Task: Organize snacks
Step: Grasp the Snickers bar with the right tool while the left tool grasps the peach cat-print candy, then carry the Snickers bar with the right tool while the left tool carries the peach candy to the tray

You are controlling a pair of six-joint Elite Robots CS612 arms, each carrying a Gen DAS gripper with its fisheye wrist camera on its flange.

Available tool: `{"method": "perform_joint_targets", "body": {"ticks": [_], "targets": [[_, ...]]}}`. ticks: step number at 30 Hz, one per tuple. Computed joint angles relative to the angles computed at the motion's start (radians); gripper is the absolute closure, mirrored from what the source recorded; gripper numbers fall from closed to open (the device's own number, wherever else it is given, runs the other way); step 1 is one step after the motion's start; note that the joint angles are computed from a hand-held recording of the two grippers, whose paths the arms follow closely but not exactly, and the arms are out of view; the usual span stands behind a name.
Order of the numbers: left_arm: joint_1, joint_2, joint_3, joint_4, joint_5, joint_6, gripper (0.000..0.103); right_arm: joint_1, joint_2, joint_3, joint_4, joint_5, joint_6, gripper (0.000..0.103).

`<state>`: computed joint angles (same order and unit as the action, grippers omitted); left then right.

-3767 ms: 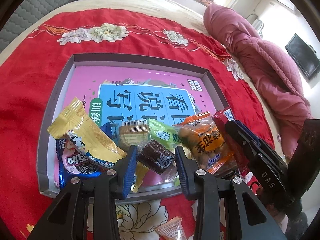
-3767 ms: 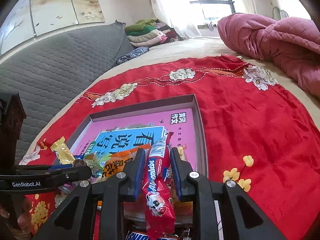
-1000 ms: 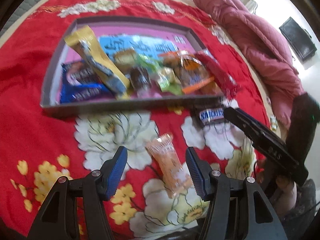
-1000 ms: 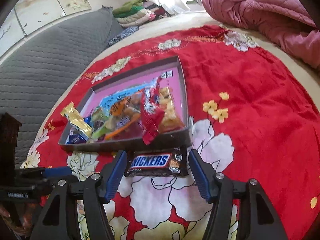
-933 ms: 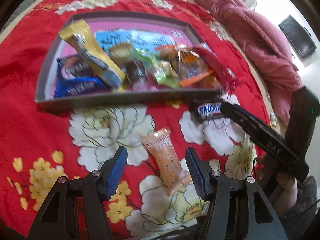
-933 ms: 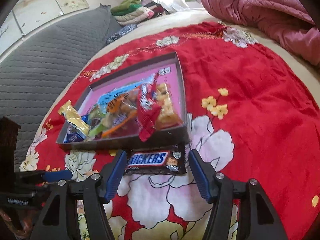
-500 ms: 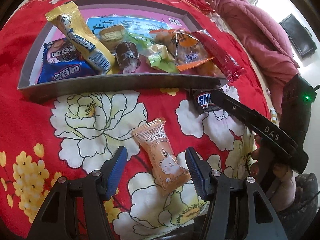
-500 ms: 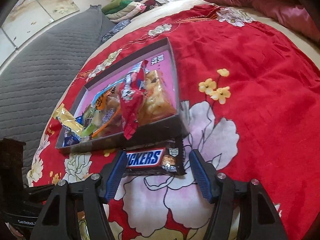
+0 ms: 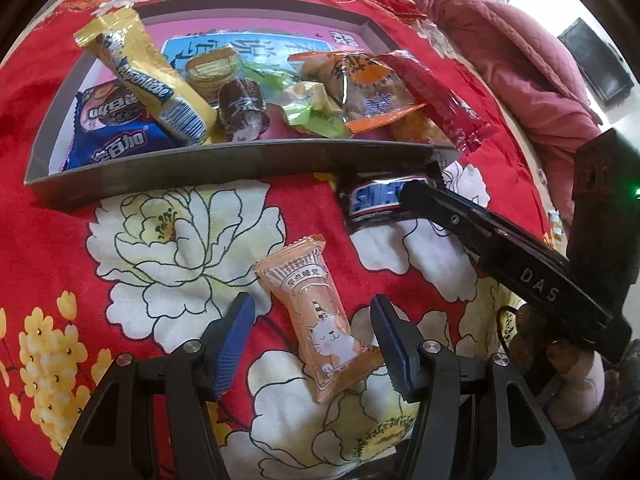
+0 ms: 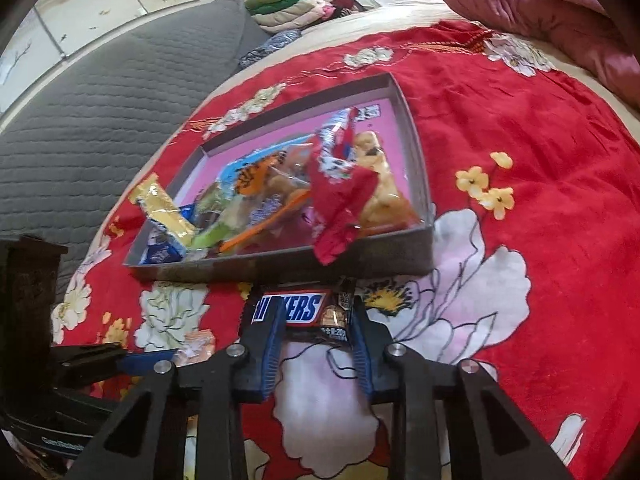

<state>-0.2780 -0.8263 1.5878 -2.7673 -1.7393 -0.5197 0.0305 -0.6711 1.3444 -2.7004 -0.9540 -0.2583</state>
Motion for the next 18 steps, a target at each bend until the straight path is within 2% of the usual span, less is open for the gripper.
{"method": "perform_joint_targets", "body": {"ticks": [1, 2, 4, 6, 10, 15, 18], "targets": [[-0.001, 0.001, 0.0, -0.003, 0.005, 0.0, 0.049, -0.001, -0.002, 0.002, -0.002, 0.01, -0.006, 0.077], [-0.003, 0.001, 0.0, -0.004, 0.013, 0.002, 0.066, 0.0, -0.004, 0.005, -0.006, 0.012, -0.01, 0.077], [-0.004, 0.0, 0.001, -0.006, 0.022, 0.006, 0.076, 0.001, -0.008, 0.011, -0.015, 0.013, -0.021, 0.08], [0.0, -0.001, 0.004, -0.016, 0.012, 0.005, 0.079, -0.001, -0.012, 0.015, -0.019, 0.032, -0.025, 0.086], [0.006, -0.011, 0.016, -0.049, 0.001, -0.005, 0.08, -0.005, -0.027, 0.038, -0.086, 0.061, -0.041, 0.09], [0.008, -0.03, 0.033, -0.096, 0.016, 0.001, 0.08, -0.001, -0.039, 0.063, -0.183, 0.085, -0.079, 0.091], [0.01, -0.035, 0.038, -0.104, 0.017, -0.001, 0.08, 0.003, -0.043, 0.066, -0.187, 0.075, -0.1, 0.091]]}}
